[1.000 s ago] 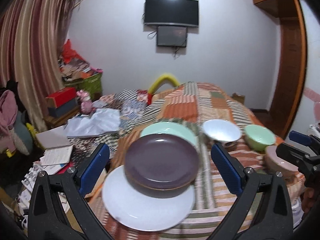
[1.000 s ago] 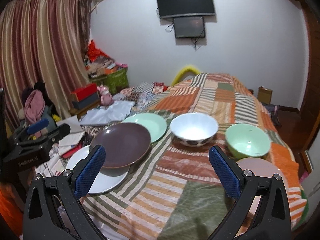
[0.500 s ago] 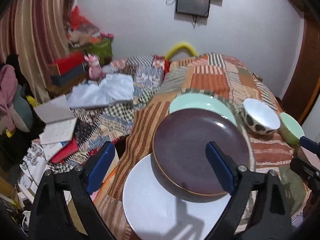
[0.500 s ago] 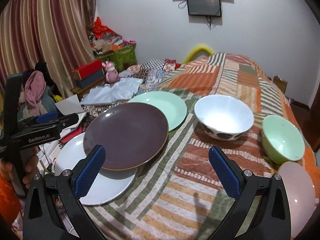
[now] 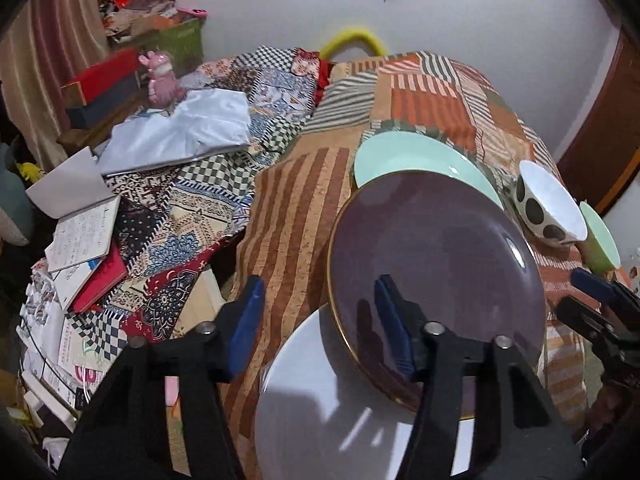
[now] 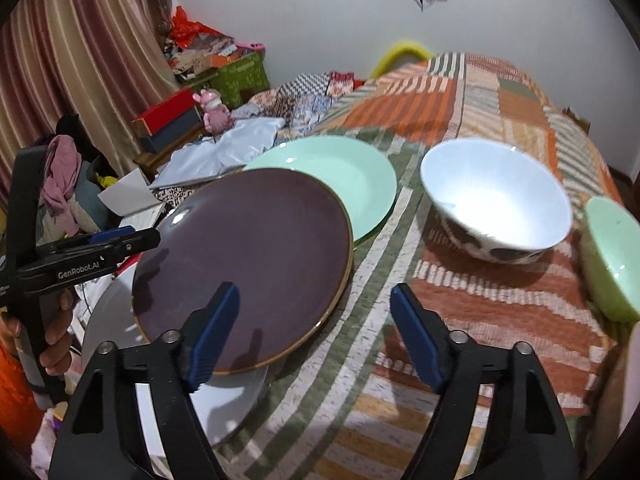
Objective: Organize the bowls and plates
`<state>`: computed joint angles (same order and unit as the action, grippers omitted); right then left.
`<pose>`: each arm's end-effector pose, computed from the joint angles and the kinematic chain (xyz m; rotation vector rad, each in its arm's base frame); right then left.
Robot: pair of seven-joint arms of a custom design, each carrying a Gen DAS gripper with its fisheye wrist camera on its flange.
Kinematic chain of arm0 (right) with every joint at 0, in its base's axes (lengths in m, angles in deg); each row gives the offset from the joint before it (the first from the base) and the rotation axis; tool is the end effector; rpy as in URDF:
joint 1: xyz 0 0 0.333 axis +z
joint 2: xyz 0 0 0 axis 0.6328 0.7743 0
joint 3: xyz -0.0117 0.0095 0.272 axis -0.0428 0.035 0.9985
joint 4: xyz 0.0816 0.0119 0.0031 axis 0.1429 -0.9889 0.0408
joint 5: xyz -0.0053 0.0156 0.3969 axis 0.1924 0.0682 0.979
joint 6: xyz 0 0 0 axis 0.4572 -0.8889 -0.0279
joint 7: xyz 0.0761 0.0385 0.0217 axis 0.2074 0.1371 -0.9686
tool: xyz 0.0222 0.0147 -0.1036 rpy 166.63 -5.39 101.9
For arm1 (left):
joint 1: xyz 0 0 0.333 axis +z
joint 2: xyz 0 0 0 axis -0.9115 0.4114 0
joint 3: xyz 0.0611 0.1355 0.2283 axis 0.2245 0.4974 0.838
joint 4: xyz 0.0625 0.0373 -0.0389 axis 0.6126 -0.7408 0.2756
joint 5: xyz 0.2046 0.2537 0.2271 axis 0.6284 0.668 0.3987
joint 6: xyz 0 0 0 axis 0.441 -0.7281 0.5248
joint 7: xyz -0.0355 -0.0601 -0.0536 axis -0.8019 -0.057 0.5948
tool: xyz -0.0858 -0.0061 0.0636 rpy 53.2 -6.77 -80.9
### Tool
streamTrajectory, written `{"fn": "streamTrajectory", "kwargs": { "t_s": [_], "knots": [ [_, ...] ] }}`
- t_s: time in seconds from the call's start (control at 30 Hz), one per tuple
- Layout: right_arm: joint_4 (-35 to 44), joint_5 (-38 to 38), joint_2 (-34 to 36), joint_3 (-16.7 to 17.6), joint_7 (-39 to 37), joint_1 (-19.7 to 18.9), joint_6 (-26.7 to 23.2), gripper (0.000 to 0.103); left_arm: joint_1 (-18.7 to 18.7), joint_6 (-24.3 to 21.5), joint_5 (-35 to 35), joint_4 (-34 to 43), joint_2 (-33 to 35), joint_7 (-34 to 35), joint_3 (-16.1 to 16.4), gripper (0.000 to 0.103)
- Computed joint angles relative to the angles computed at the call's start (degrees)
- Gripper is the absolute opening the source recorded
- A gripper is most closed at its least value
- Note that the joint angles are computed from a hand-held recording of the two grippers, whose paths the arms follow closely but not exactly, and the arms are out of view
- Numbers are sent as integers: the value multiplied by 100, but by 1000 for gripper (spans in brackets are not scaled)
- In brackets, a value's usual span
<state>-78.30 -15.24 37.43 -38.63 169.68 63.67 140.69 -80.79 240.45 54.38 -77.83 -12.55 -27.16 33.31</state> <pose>0.6142 0.3758 0.3276 -2.0086 1.3854 -0.2589 0.6088 -0.1713 0.2958 -2.0708 1.6537 -0.6804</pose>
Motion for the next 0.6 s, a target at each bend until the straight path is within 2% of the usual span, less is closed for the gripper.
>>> {"fn": "streamTrajectory", "kwargs": {
  "t_s": [0.03,0.1,0.23,0.3,0.5,0.6],
  "knots": [
    [97,17,68,11,9,-1,-77,68,167,31,-219,33,55,274,-170,44],
    [229,40,162,10,37,10,-198,65,353,70,-581,56,110,688,-370,42],
    [420,74,303,-15,127,41,-310,56,501,80,-1185,120,200,1306,-563,36],
    [554,118,399,31,101,6,-391,51,524,95,-1435,152,240,1550,-608,34],
    [697,268,505,117,70,-65,-485,46,657,120,-2159,200,328,2249,-814,27],
    [819,354,590,178,-10,-106,-607,46,511,126,-2254,223,343,2311,-677,27]
  ]
}}
